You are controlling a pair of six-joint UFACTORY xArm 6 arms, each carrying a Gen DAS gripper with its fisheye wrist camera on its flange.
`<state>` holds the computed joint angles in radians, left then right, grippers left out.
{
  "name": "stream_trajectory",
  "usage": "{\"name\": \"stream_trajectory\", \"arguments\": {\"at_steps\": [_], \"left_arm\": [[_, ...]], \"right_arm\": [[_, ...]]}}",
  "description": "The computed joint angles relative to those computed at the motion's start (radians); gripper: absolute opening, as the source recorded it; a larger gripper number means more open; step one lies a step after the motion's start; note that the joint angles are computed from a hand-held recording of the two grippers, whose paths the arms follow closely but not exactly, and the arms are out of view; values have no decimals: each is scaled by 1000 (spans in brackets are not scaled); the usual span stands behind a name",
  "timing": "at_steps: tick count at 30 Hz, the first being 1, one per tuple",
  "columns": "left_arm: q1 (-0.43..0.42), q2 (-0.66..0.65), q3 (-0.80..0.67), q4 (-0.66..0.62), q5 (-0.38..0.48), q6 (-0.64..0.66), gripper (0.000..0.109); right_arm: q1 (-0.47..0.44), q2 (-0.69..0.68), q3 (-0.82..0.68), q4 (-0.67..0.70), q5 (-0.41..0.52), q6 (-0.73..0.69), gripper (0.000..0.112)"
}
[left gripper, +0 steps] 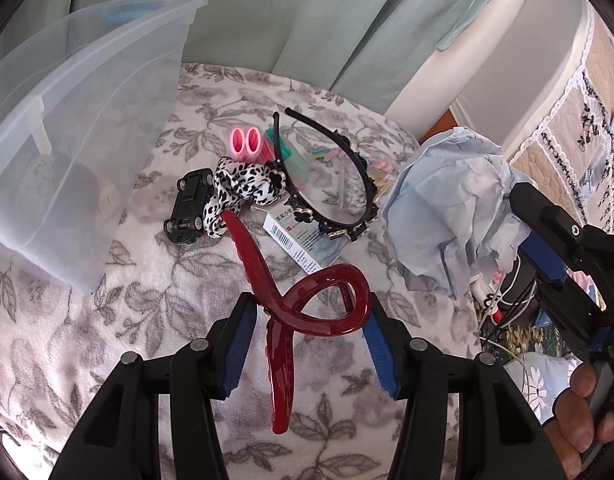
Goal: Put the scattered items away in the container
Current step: 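Lift the red claw clip and crumpled paper and carry them over the clear box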
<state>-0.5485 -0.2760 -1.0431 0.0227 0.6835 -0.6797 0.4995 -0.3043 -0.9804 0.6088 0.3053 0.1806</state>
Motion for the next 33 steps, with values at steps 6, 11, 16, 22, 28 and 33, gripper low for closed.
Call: {"name": "stream_trajectory", "arguments": {"at_steps": [6,11,16,22,28,33], "left_arm": [[26,5,-37,-48,-32,76,55],[28,-16,-89,-46,-25,92,55],[40,-29,-143,-48,-10,123,55],[69,-61,-165,-52,-11,153,55],[129,-98,-165,-71,-12,167,55],[191,-128,-150,-86,-14,178,55]], "right_arm": [[3,-26,-28,-138,-2,128,25],[6,-37,-79,-257,11,229,25],[15,-17,-158,-348,37,292,25],[40,36,-265,-400,61,306,25],[73,103,-378,-405,84,281,25],[102,170,-470,-405,110,260,25]]}}
